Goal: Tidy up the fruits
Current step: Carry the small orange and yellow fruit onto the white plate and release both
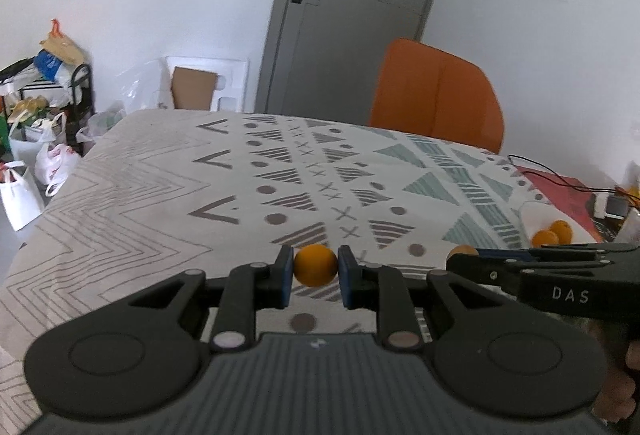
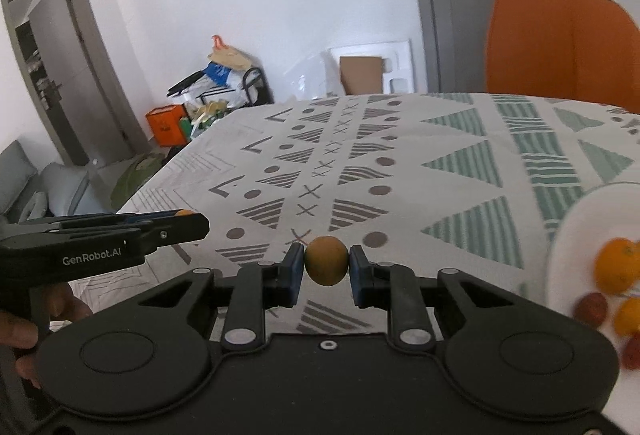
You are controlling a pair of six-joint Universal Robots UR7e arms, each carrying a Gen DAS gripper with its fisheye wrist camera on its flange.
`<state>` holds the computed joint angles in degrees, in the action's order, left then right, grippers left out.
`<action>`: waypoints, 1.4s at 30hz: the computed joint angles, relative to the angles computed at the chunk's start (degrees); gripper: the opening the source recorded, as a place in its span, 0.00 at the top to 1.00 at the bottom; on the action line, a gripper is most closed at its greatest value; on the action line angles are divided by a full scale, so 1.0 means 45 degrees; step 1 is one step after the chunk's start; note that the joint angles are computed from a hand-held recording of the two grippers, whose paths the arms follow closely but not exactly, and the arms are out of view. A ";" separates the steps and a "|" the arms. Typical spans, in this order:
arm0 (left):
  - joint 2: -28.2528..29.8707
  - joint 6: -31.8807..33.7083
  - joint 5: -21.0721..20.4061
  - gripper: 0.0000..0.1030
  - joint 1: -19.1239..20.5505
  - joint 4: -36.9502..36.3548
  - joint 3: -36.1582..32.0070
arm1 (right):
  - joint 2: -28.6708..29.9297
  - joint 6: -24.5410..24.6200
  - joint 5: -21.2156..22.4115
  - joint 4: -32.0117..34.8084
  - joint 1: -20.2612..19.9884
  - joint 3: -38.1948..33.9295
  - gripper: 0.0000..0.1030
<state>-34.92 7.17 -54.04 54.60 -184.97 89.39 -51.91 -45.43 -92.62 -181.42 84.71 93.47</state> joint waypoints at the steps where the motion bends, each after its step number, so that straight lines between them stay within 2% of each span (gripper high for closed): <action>1: -0.0012 0.0053 -0.0087 0.79 -0.0055 -0.0054 0.0039 | -0.0082 0.0027 -0.0012 -0.0122 -0.0016 0.0108 0.78; 7: -0.0062 0.0412 -0.0420 0.79 -0.0373 -0.0376 0.0210 | -0.0630 0.0078 0.0090 -0.0977 -0.0174 0.0856 0.78; 23: 0.0012 0.0808 -0.0464 0.79 -0.1216 -0.0650 0.0563 | -0.2009 0.0256 0.1120 -0.2293 -0.0787 0.2356 0.78; 34: 0.0596 0.1309 -0.0996 0.79 -0.1408 -0.0530 -0.0243 | -0.2781 0.0407 0.1738 -0.3295 -0.1271 0.2913 0.78; 42: 0.1241 0.1404 -0.1494 0.79 -0.1407 -0.0045 -0.1091 | -0.2896 0.0410 0.1818 -0.3349 -0.1593 0.2851 0.78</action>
